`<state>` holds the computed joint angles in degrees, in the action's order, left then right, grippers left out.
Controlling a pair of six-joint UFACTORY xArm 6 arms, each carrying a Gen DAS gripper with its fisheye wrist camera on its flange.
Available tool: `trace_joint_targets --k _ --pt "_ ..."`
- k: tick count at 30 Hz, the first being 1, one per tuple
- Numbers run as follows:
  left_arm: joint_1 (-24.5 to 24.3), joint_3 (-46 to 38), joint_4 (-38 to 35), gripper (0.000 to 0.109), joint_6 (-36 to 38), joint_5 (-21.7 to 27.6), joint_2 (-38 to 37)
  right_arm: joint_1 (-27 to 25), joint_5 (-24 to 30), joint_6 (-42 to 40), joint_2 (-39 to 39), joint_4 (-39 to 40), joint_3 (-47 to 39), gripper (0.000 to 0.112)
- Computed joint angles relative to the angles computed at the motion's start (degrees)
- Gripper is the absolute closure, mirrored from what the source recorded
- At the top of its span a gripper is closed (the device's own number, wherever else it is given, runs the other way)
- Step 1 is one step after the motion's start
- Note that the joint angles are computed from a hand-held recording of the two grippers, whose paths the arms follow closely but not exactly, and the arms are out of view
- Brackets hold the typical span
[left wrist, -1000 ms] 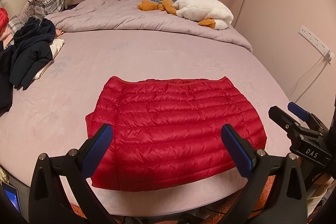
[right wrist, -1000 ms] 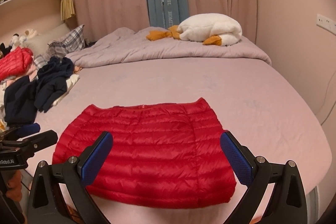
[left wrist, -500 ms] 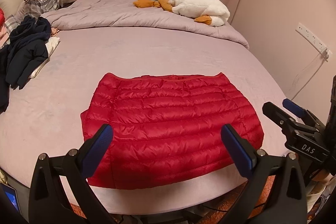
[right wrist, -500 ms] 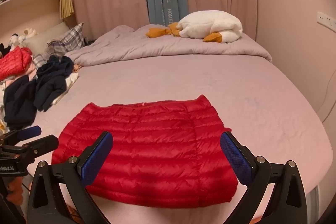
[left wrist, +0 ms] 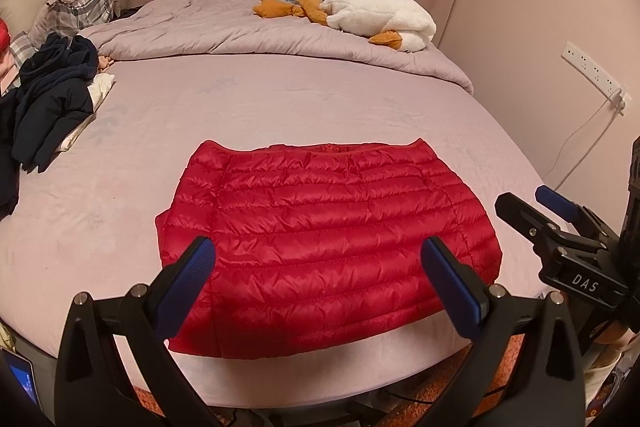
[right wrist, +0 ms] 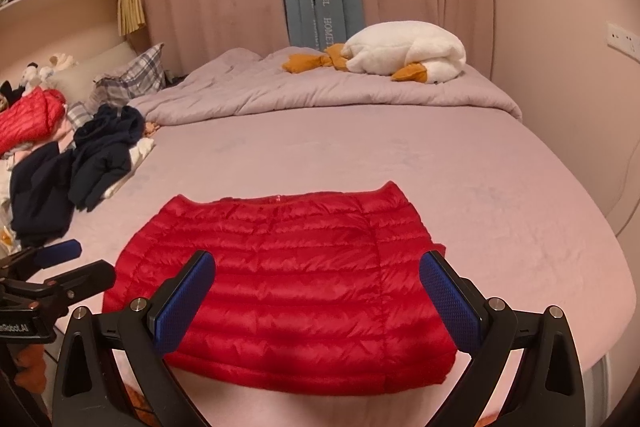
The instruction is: Fold large clothes
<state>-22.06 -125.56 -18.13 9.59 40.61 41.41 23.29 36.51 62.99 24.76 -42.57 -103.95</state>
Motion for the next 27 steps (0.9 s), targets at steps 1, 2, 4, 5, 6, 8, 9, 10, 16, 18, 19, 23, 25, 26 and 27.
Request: trace_joint_targets --k 1,2,4,5,6,8,9,10,16,18,19,23,25,26,27 --pt "0.0 0.0 -0.1 0.006 0.1 -0.1 0.0 0.0 0.0 0.0 0.0 0.1 -0.1 0.011" --pt "0.0 0.1 -0.2 0.006 0.2 -0.1 0.0 0.0 0.1 0.0 0.1 0.0 -0.1 0.011" --pt "0.0 0.4 -0.3 0.006 0.4 -0.2 -0.2 0.1 0.3 0.1 0.2 -0.1 -0.3 0.011" --pt "0.1 0.3 -0.5 0.006 0.5 -0.1 -0.1 0.1 0.5 0.1 0.3 -0.1 -0.4 0.011" --pt "0.1 0.0 -0.7 0.006 0.5 0.2 -0.1 0.1 0.6 0.2 0.3 -0.2 -0.5 0.011" --pt "0.2 -0.3 -1.2 0.006 0.8 0.5 0.1 0.2 1.0 0.2 0.4 -0.3 -0.6 0.011" --pt "0.2 -0.4 -1.1 0.006 0.8 0.5 0.1 0.2 1.0 0.2 0.5 -0.3 -0.7 0.011" --pt "0.2 -0.4 -1.0 0.006 0.8 0.5 0.0 0.2 1.0 0.2 0.5 -0.2 -0.7 0.011" --pt "0.2 -0.6 -0.9 0.006 0.7 0.5 0.2 0.3 1.1 0.0 0.6 -0.2 -0.8 0.011" --pt "0.2 -0.6 -1.0 0.006 0.8 0.6 0.2 0.3 1.2 0.1 0.6 -0.2 -0.9 0.011" --pt "0.2 -0.7 -1.3 0.006 0.9 0.7 0.3 0.3 1.3 0.1 0.7 -0.2 -0.9 0.011" --pt "0.4 -1.4 -1.6 0.006 0.7 1.2 0.5 0.3 1.8 0.4 0.9 -0.3 -1.2 0.011" --pt "0.4 -1.6 -1.3 0.006 0.6 1.2 0.7 0.4 2.4 0.7 1.1 -0.5 -1.4 0.011" --pt "0.4 -1.9 -0.8 0.006 0.3 1.3 0.9 0.4 2.6 0.7 1.1 -0.6 -1.5 0.011" --pt "0.5 -2.1 -0.3 0.006 -0.1 1.4 1.0 0.4 2.7 0.7 1.1 -0.6 -1.5 0.011"
